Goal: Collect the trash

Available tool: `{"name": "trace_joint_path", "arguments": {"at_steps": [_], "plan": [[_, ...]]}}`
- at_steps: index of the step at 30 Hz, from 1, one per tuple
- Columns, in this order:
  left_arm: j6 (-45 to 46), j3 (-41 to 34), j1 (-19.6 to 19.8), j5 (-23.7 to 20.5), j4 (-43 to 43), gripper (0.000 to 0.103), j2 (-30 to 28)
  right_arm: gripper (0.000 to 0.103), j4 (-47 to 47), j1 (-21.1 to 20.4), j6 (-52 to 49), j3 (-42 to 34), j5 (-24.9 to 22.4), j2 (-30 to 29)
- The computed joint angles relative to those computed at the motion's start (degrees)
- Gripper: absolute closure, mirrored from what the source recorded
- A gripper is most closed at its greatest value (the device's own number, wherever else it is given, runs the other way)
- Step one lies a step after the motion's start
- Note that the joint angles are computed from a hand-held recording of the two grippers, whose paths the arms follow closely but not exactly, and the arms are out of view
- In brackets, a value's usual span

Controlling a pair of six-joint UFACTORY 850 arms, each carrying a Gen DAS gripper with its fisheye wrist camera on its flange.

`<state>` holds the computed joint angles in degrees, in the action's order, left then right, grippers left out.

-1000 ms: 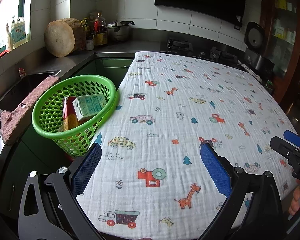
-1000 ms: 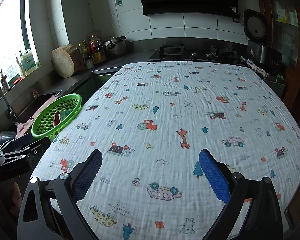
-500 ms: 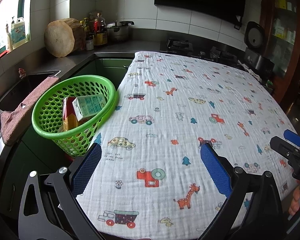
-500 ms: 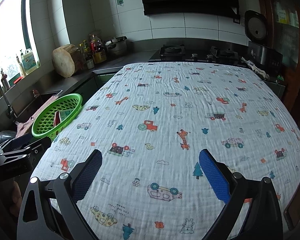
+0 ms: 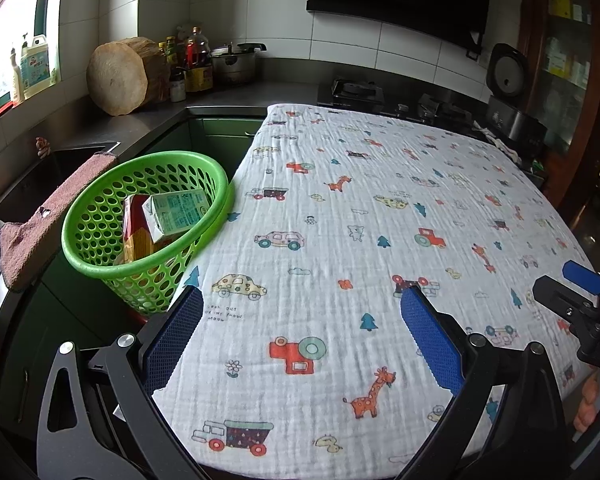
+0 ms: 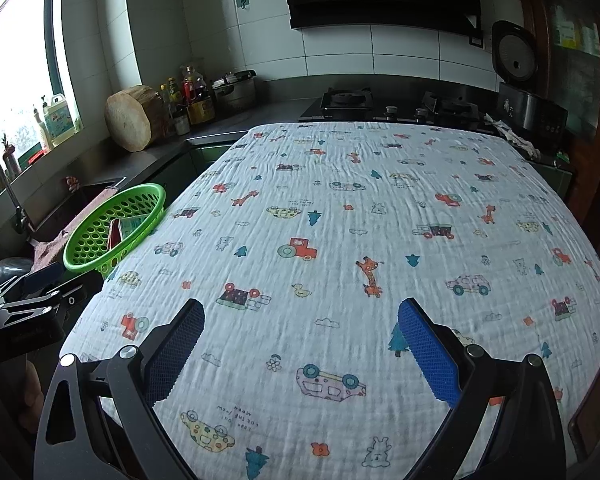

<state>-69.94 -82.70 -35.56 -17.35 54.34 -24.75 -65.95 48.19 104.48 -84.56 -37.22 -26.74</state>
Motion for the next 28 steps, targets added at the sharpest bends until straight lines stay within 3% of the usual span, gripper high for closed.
{"name": "trace_joint_path", "arguments": {"at_steps": [13, 16, 28], "plan": [[0.78, 0.36, 0.21, 1.39, -1.26, 0.005, 0.17, 0.009, 0.03, 0.01, -0.06, 0.12, 0.29, -0.14], [-2.83, 0.69, -0.04, 0.97, 2.50, 0.005, 0.28, 0.009, -0.12, 0.03, 0.05, 0.19, 0.18, -0.11], [-4.06, 0.96, -0.07, 1.12, 4.00, 0.005, 0.52, 0.009, -1.13, 0.12, 0.73, 0.59, 0.32, 0.11]]}}
